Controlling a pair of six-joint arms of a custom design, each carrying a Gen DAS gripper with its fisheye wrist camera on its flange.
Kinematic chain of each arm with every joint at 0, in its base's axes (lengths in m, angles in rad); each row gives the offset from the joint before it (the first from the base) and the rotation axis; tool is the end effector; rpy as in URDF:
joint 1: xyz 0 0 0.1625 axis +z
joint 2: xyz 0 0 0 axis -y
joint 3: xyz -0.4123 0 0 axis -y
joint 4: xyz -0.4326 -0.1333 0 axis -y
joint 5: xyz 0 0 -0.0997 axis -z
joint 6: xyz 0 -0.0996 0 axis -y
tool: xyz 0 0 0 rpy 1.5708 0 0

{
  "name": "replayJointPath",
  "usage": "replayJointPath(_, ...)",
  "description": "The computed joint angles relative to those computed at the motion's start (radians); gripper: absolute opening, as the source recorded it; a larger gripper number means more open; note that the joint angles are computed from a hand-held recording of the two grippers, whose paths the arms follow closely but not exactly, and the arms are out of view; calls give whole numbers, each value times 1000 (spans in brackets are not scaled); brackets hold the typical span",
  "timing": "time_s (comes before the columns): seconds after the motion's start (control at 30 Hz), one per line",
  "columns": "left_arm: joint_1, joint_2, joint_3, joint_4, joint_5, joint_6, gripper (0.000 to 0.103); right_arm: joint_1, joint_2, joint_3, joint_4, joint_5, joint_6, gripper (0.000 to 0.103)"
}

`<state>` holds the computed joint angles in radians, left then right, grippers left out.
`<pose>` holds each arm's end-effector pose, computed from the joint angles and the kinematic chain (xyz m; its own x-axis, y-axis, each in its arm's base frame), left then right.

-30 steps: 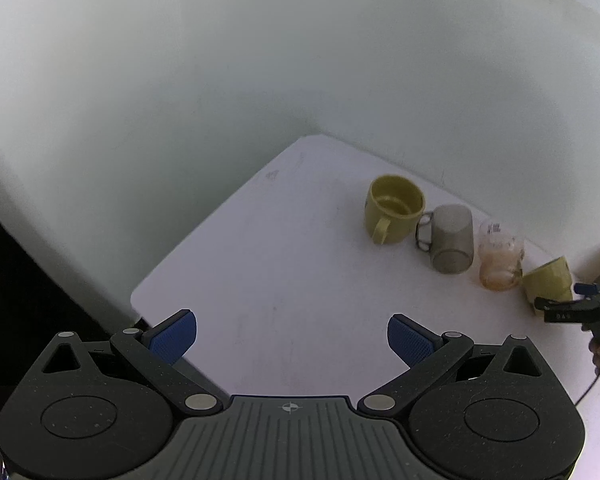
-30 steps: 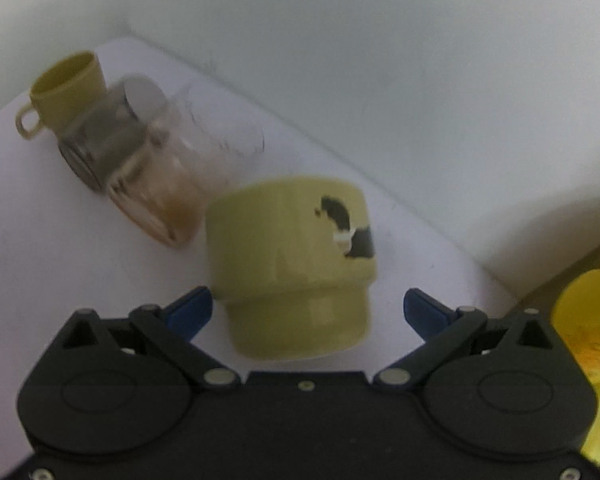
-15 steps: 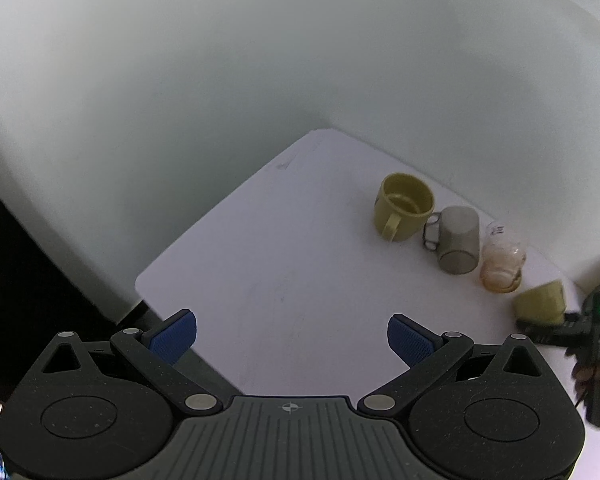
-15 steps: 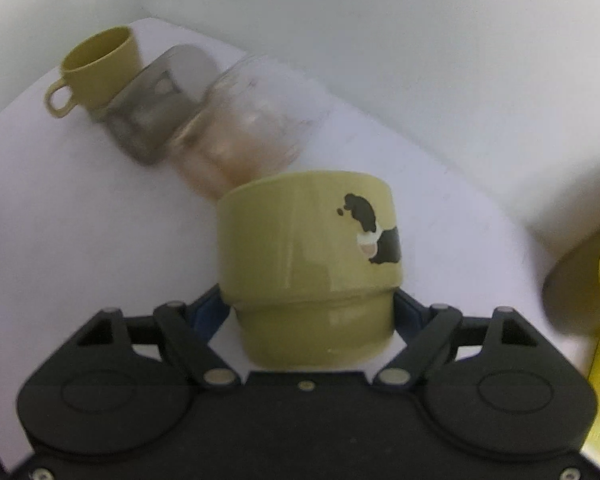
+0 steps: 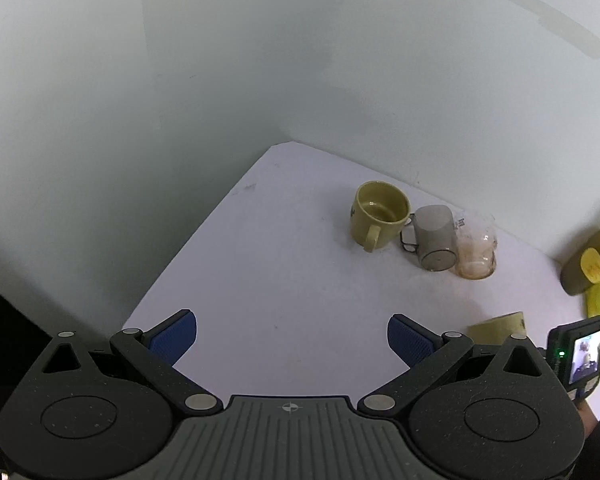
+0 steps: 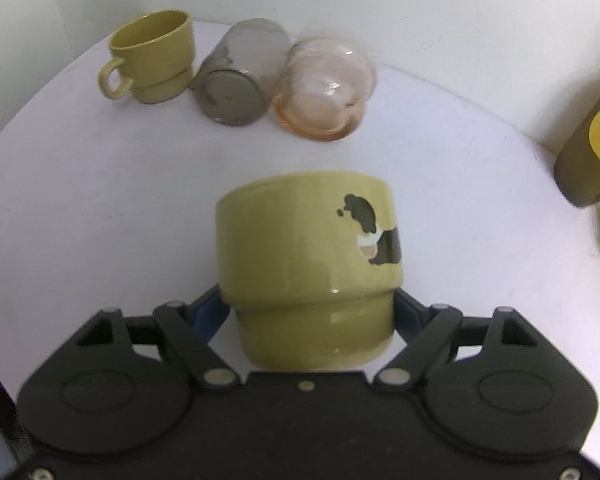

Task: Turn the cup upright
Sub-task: 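Lift the dog-print mug with the right tool and carry it away from the cups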

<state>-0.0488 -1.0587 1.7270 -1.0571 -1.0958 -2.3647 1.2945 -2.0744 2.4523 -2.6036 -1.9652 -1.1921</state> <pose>-0.5055 -0.1544 0.1280 -0.5978 -0.6057 -0.5251 0.0568 0.6214 -0.7814 -0.0008 -0.3513 0.3518 -0.5058 -0.5326 0.6786 -0.6860 0.7253 0.0580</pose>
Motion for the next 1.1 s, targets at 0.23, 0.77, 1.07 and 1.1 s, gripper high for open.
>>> replayJointPath(0.23,-30,-63,61,-14,-14,38,103,95,-39,86,-44,-123,191,83)
replayJointPath(0.77,-63,-123,155,-135,3,66,103,277,-97,90,127,-277,443,66)
replayJointPath(1.07,-73,-126,201,-197,9,35,103,296,-103,105,95,-277,536,68)
replayJointPath(1.1,-74,-125,211,-214,4,34,103,298,-118,106,107,-270,538,71)
